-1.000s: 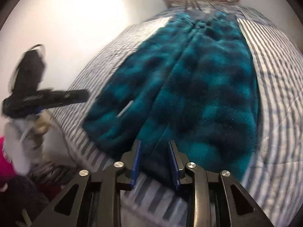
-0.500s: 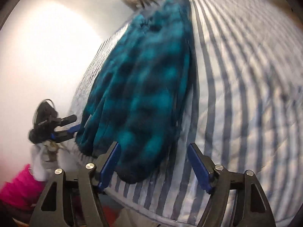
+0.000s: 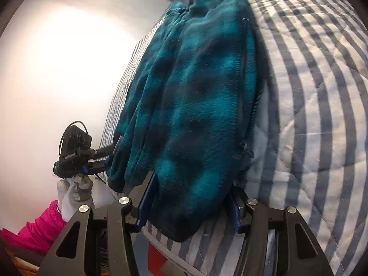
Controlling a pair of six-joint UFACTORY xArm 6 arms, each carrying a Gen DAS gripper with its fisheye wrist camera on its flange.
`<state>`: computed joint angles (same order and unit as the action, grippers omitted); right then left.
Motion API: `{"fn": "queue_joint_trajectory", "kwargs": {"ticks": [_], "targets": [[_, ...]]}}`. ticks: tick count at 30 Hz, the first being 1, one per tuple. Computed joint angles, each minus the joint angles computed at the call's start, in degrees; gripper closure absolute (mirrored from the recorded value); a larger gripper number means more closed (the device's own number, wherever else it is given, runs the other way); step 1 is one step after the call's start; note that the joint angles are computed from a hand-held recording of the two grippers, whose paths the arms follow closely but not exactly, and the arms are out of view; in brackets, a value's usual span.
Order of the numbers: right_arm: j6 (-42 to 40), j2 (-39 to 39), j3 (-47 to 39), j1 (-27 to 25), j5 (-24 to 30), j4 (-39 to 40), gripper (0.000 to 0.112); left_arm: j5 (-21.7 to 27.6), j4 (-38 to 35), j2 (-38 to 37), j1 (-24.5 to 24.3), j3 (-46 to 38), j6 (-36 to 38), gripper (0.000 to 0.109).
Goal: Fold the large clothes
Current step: 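Grasp the hem with both grippers and fold it up toward the collar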
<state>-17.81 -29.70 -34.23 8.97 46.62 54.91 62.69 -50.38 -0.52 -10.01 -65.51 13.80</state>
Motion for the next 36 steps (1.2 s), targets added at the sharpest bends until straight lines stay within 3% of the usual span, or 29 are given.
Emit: {"fn": "queue_joint_trajectory", "kwargs": {"ticks": [2, 5, 7, 13, 19, 25, 30, 36], "targets": [[-0.6, 0.4, -0.3, 0.1, 0.2, 1.1, 0.054, 0.9, 0.9, 0.6, -0.6, -1.0, -0.6, 0.084], [-2.4, 0.8, -0.2, -0.6, 1.3, 3.0, 0.066, 0.5, 0.1, 0.4, -1.0, -0.9, -0.4, 0.092], [-3.7, 1.0, 0.2, -1.0, 2.2, 3.9, 0.077, -0.3, 0.3, -0.2, -1.5, -0.7, 0.3, 0.093], [-7.6, 1.2, 1.1, -1.1, 2.5, 8.7, 0.094, -0.5, -4.0, -0.8, -1.3, -1.7, 0.6, 0.096], [-12.7, -0.9, 0.5, -4.1, 5.1, 18.5, 0.096, -1.3, -9.2, -1.9, -0.6, -3.8, 1.0, 0.097], [-12.3, -2.0, -0.9, -6.6, 4.5, 22.6, 0.097, -2.8, -10.4, 0.9, -0.5, -9.2, -2.3, 0.097], [-8.1, 1.5, -6.1, -6.9, 1.6, 19.9, 0.097, -4.6, -8.4, 6.0, -1.6, -17.2, -6.9, 0.097], [-3.5, 11.3, -17.1, -5.9, -2.4, 11.0, 0.097, -8.3, -3.2, 14.8, -2.9, -28.0, -12.0, 0.097]]}}
